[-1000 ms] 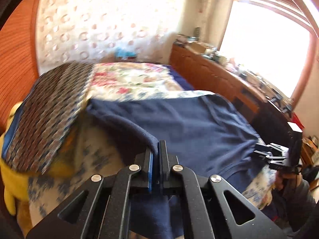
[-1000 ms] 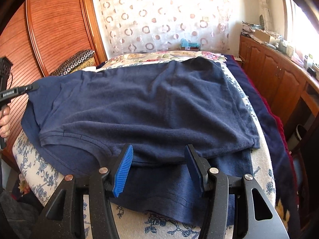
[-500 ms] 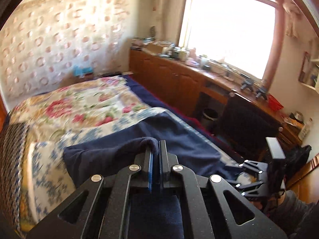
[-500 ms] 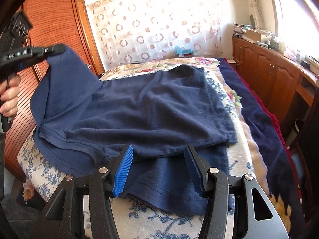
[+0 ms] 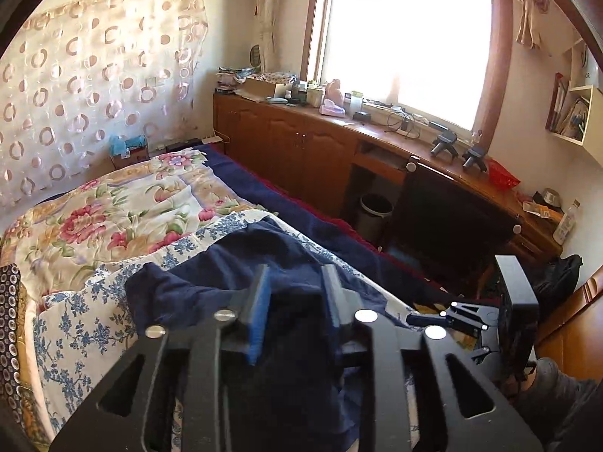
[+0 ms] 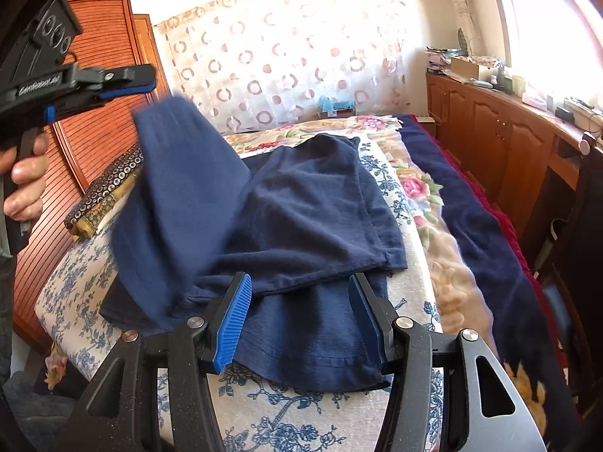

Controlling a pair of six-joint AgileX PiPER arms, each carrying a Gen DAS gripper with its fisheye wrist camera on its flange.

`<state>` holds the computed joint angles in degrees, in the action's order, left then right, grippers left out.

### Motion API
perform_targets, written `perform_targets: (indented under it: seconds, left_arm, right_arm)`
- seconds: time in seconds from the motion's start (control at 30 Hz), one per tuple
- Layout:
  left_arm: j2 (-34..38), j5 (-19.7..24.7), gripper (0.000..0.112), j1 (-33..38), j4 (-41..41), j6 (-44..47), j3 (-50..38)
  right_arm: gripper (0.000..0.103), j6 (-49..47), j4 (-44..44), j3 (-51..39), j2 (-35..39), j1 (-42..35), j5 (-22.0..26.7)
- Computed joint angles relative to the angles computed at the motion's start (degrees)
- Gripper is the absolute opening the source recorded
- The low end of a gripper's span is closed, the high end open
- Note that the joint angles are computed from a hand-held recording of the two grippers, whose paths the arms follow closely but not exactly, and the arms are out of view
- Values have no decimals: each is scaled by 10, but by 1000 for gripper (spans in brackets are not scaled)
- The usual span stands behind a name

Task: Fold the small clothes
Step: 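Grasp the shirt side with the left gripper, fold it inward, release, then grasp the other shirt side with the right gripper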

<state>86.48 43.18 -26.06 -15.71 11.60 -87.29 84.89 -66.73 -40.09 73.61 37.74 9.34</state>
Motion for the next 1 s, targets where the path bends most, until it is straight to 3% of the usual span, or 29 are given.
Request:
perform_targets:
  seconds: [0.03,0.17,0.6,0.7,1.0]
  left_arm:
    - [-5,1,49,6,-12,11,6]
    - [-35,-13,70,24,-20,22,47]
    - [-137,-105,73,120,-59,83,249]
    - [-151,-126,73,135,-65,88,286]
    - [-163,-138,73,192,-159,170,356]
  right_arm:
    - [56,-6,7,-3,2,1,2]
    - [56,-34,37,-16,8,4,10]
    - [56,-236,183,-139,79,15,55]
    - [62,-258,194,-183,114,28,76]
    - [62,-379,265,-296,220,76,136]
